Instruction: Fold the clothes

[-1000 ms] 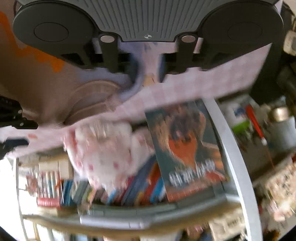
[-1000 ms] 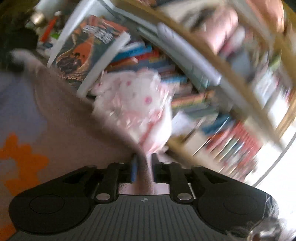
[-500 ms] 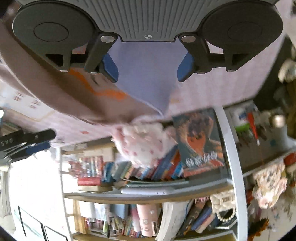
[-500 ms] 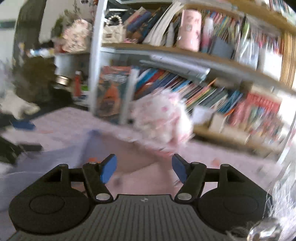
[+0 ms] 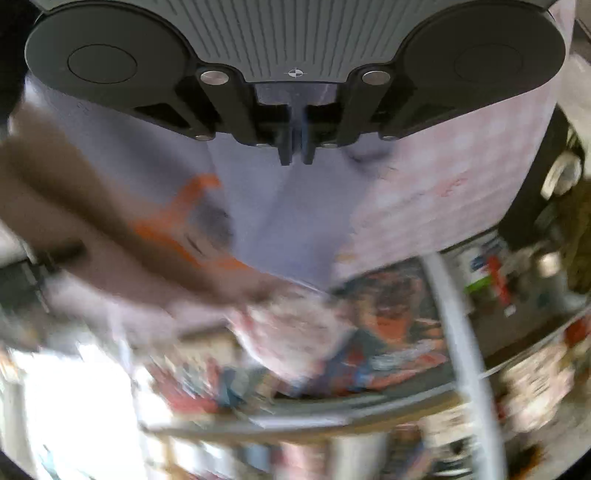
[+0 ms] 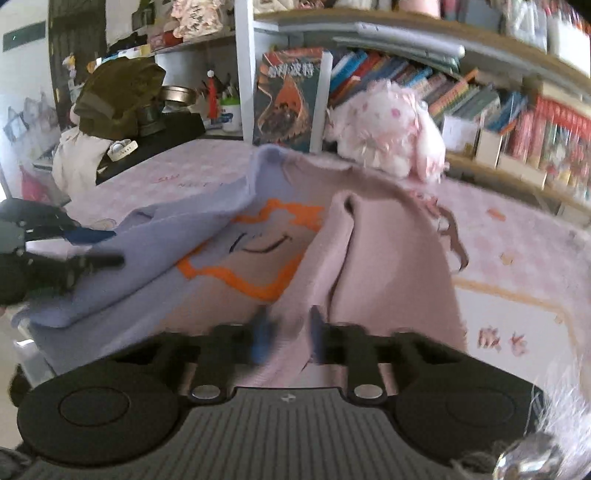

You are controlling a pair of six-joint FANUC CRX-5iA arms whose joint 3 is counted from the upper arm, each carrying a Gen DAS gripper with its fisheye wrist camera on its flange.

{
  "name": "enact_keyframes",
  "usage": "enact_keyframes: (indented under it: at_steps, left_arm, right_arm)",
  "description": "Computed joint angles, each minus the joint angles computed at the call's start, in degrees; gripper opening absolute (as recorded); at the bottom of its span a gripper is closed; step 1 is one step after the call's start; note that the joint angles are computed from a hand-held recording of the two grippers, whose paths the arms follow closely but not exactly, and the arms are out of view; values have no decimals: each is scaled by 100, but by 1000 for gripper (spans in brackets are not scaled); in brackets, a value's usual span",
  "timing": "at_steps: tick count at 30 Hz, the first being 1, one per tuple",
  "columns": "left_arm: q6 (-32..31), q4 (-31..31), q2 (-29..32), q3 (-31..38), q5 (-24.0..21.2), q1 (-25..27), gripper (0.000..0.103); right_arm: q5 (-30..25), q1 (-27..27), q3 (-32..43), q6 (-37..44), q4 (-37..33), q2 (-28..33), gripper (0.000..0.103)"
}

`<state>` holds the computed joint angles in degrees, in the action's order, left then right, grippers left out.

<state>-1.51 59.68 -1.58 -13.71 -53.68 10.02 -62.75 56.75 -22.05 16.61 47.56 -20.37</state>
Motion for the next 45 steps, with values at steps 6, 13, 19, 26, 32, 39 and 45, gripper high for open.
enact_keyframes:
  at_steps: [6, 13, 19, 26, 32, 39, 45]
  left_arm:
    - [673, -200, 730, 1256, 838, 53, 0]
    - [1506, -926, 1276, 2036, 1739, -80, 5]
    - [864, -225, 1612, 2241, -904, 310, 60]
    - [843, -1363, 1445, 2144, -1018, 514, 59]
    - [1606, -1803, 1674, 2436, -1134, 585, 63]
    - [1644, -1530, 1632, 2325, -1078, 699, 5]
    - [2180, -975, 1411, 2034, 590, 728, 5]
  right_arm:
    - [39, -46, -110, -100, 13, -127, 13]
    - [-89, -174, -232, -421, 138, -81, 12]
    - [-22, -201, -271, -421, 49, -137, 12]
    - [-43, -181, -256, -368, 7, -115, 12]
    - [47, -209, -208, -331, -97, -36, 12]
    - [44, -114, -238, -521, 28, -107, 13]
    - [-287, 85, -319, -735, 350, -353, 35]
